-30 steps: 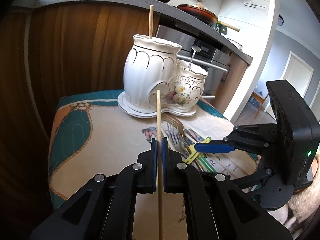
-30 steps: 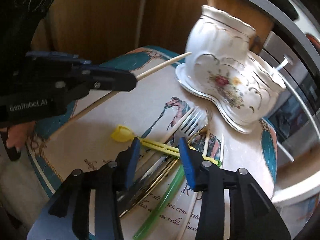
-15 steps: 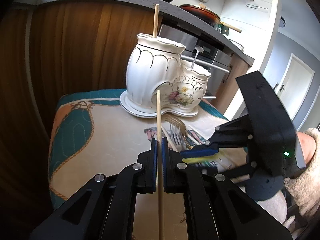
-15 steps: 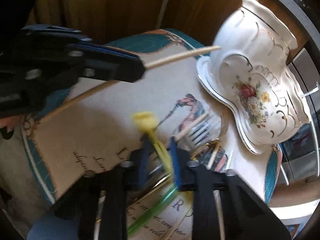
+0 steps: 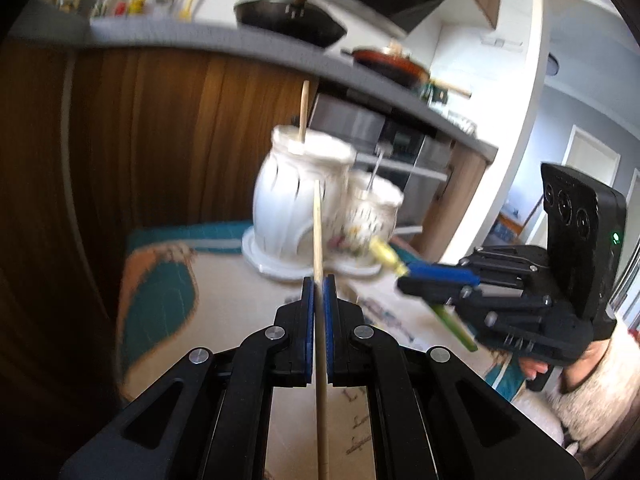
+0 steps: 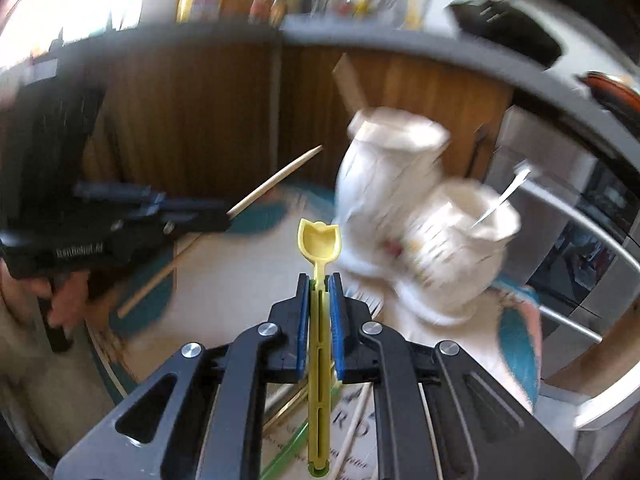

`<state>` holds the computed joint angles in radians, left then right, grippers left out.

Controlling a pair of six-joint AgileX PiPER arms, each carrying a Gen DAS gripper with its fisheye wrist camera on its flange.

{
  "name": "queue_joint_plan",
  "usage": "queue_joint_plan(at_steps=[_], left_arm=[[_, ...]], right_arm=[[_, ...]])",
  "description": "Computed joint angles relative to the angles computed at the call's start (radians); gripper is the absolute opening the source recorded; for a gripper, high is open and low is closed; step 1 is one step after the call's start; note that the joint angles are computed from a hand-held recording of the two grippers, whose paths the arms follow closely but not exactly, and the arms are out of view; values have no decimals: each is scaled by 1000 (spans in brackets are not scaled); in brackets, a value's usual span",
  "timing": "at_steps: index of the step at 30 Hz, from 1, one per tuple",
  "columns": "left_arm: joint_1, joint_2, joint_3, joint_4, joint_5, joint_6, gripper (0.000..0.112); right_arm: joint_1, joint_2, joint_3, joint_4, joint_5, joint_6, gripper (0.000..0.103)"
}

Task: Organize utensils
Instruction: 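Lower the chopstick and yellow utensil into the holder cups with both grippers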

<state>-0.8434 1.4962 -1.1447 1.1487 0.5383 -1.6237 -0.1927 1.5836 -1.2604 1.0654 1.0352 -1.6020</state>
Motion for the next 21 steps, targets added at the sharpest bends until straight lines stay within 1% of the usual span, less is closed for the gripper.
queue_joint_plan(at_steps=[1, 3, 6, 7, 8, 10, 11, 14, 15, 16, 17, 19, 21], left_arm=[[-14, -9, -8, 19, 34, -4, 5], [-19, -15, -34, 47, 79, -5, 5], [19, 2, -94, 35, 97, 43, 5], [46, 9, -117, 42, 81, 47, 5], [77, 16, -137, 56, 53, 40, 5], [136, 34, -186, 68, -1, 40, 5], [157, 50, -218, 66, -12, 50, 5], [230, 111, -314, 95, -82, 37, 5], [257, 136, -348, 103, -117, 27, 5], [285, 159, -376, 105, -168, 14, 5], [305, 180, -404, 97, -201, 12, 5], [327, 246, -493, 61, -206, 59, 5], [331, 306, -581, 40, -187, 105, 5]], right_arm=[[-15, 2, -10, 36, 10, -2, 10], [-71, 24, -54, 127, 57, -6, 10], [-102, 82, -152, 221, 87, 62, 10], [-99, 127, -221, 243, 96, 111, 10], [-93, 153, -258, 262, 103, 149, 10], [-68, 240, -384, 274, 95, 242, 10], [-54, 259, -411, 287, 78, 260, 10], [-40, 334, -516, 343, 65, 302, 10], [-35, 363, -557, 357, 63, 320, 10], [-28, 379, -569, 369, 55, 319, 10], [-24, 397, -587, 381, 43, 323, 10], [-20, 425, -608, 404, 31, 322, 10], [-13, 461, -652, 409, 18, 341, 10]])
